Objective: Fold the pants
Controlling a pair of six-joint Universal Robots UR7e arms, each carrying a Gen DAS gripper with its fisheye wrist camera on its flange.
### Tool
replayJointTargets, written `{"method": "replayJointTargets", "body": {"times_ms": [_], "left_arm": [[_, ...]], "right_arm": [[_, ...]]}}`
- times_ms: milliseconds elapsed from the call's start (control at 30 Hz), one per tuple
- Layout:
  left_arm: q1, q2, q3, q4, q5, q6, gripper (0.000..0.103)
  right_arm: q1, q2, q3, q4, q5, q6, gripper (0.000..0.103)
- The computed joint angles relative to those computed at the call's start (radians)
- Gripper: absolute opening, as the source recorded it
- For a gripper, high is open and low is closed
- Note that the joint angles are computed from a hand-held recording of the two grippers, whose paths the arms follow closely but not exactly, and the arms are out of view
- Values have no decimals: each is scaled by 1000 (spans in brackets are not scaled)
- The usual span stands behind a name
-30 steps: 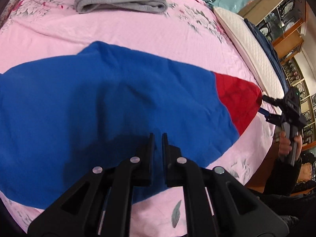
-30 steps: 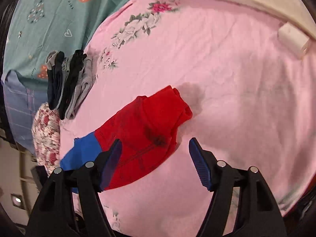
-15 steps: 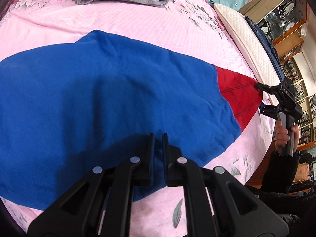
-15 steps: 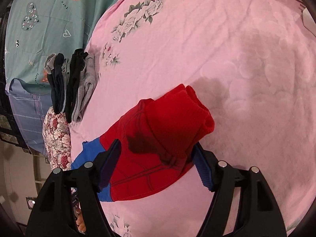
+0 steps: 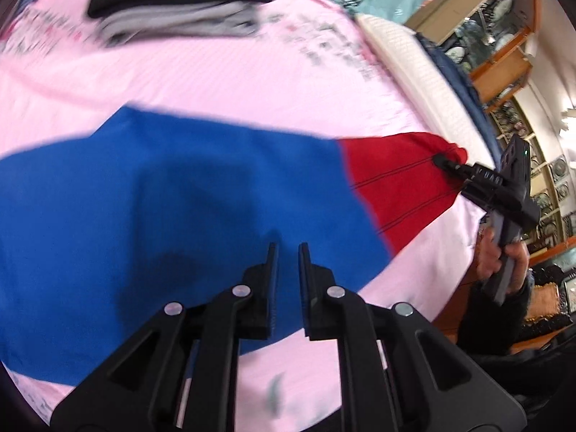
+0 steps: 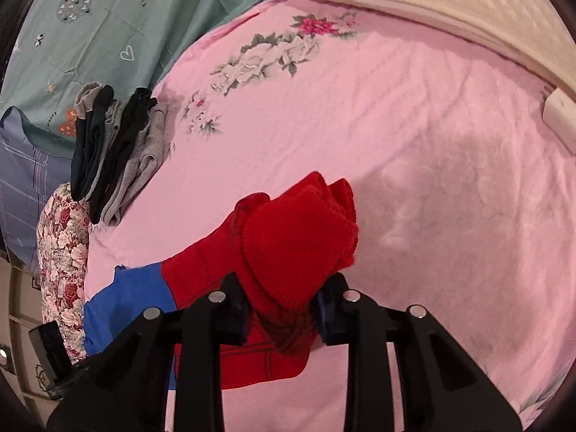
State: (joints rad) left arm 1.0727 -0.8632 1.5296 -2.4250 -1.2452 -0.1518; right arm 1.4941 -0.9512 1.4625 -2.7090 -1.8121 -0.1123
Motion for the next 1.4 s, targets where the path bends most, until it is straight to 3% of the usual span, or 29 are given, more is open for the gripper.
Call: {"method": "replayJointTargets", "body": {"times_ms": [233,367,467,567,733,833,933,1033,1167,1233,1400], "left_arm": [[-23,214,-222,75,-105,-43,9],[-33,323,-327,145,-86,-68,9],[-45,348,-337,137,-45,-67,9],[-43,318,-308,126,-88,-62,9],[-43,186,-168,-17,-25,-49,9],[-24,81,-69,-91,104,-88,9],[-5,-37,61,-148,301,-117,9],[32,-124,147,-156,391,-167,9],[103,-158,155,-141,394,-209,8],[132,-165,171,-220,323,-163,8],[145,-169,196,-309,282,-90,8]], "right_arm": [[23,-35,53,-49,35,-82,28],[14,-46,61,-35,70,-89,28],[7,-56,66,-20,95,-92,28],[5,-54,65,-10,101,-100,28],[-1,-54,63,-11,103,-86,28],[0,-56,69,-18,95,-81,28],[4,-51,66,-23,80,-70,28],[12,-43,61,-31,56,-65,28],[34,-29,51,-42,14,-63,28],[53,-17,40,-45,-8,-70,28],[115,24,10,-51,-77,-119,27]]}}
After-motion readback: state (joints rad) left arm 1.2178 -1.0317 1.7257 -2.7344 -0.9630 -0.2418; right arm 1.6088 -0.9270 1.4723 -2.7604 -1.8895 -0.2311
